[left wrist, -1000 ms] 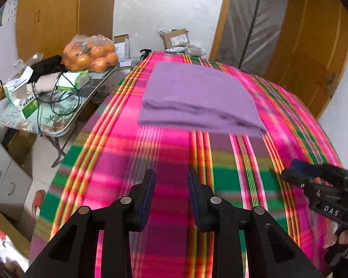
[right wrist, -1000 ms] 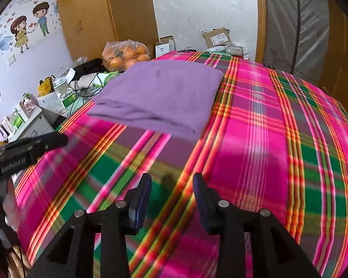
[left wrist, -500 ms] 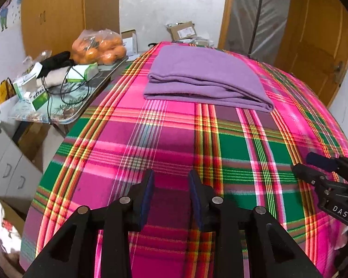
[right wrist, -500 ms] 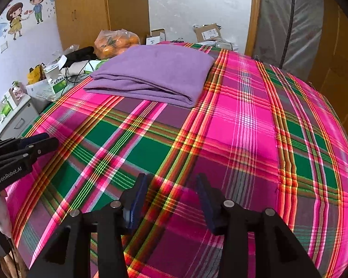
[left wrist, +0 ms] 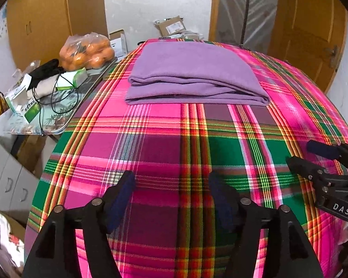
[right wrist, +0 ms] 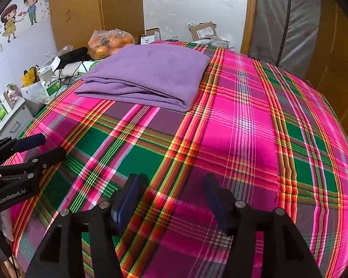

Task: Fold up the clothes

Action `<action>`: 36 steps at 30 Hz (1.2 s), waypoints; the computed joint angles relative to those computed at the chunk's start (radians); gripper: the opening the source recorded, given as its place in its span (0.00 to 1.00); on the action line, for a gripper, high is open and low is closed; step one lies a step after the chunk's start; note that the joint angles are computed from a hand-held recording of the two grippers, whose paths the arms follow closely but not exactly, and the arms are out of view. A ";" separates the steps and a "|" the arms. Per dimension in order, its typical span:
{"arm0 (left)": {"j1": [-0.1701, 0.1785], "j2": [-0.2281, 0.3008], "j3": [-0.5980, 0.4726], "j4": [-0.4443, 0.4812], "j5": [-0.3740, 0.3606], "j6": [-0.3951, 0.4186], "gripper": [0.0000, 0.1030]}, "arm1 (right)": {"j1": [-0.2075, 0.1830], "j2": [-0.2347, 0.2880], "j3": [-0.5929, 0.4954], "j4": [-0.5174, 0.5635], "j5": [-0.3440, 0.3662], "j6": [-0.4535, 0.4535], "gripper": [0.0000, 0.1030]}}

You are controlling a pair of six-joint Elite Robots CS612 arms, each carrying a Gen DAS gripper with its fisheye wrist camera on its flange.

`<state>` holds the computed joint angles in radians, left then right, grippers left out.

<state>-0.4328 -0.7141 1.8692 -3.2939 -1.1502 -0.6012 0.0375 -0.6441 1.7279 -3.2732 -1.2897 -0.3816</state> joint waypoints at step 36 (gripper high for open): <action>0.012 0.006 -0.035 0.050 0.007 -0.032 0.76 | 0.017 0.020 -0.059 0.041 -0.035 0.027 0.77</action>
